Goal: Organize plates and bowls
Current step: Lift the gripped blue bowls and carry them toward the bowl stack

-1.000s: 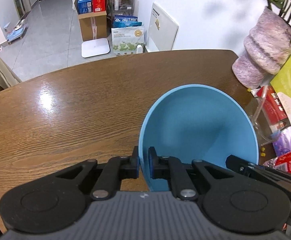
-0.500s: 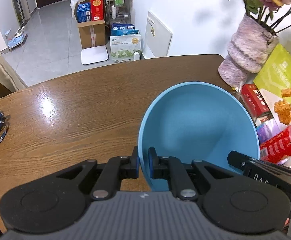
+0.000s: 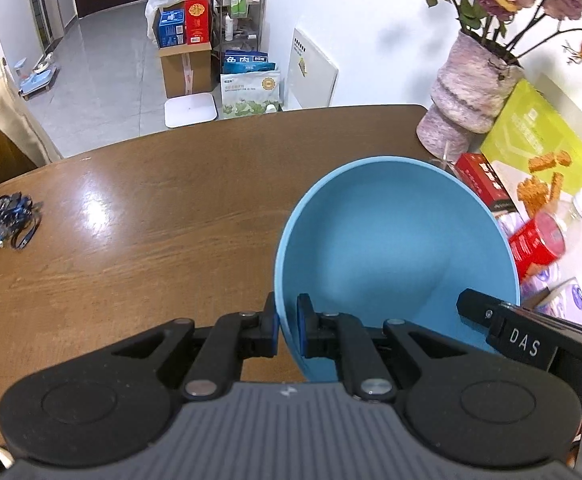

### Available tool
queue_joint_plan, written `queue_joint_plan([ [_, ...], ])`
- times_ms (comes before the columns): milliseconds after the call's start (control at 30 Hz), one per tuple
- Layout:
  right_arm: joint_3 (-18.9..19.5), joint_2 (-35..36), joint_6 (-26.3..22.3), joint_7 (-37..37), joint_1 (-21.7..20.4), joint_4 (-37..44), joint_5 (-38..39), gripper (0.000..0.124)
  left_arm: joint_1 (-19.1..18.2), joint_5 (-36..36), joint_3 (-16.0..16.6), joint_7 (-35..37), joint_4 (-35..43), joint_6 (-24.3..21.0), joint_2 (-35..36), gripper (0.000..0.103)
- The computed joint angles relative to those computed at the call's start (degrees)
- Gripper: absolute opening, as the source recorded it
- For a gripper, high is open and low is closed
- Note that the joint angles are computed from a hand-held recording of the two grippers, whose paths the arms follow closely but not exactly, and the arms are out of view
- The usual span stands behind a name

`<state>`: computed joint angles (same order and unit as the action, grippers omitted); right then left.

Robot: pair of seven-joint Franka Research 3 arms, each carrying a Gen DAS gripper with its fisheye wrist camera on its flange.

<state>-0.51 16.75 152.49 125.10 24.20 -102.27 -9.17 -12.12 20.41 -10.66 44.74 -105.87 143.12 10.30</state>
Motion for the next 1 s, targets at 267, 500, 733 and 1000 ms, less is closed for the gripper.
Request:
queue_joint_plan([
  [267,0.06,-9.07,1.83,8.81,0.51,-10.80,-6.94,0.007,-0.66,-0.91,-1.40,0.48,-7.73,2.06,-7.04,0.010],
  [500,3.45,-16.19,2.31,12.31,-3.02,-18.81,-9.44,0.007,-2.03,-0.94,-2.78,-0.54,-11.69,1.73,-10.94,0.010],
  [733,5.57,-22.08,3.68,7.19,-6.85,-25.05,-5.98,0.007,-3.90,1.16,-4.33,-6.34,-12.41,0.72,-12.54,0.010],
  [1000,6.97,-27.73,4.64,0.45,-10.17,-31.10,-0.91,0.007,-6.27,3.28,-5.87,-12.37,-12.59,-1.16,-13.27,0.010],
])
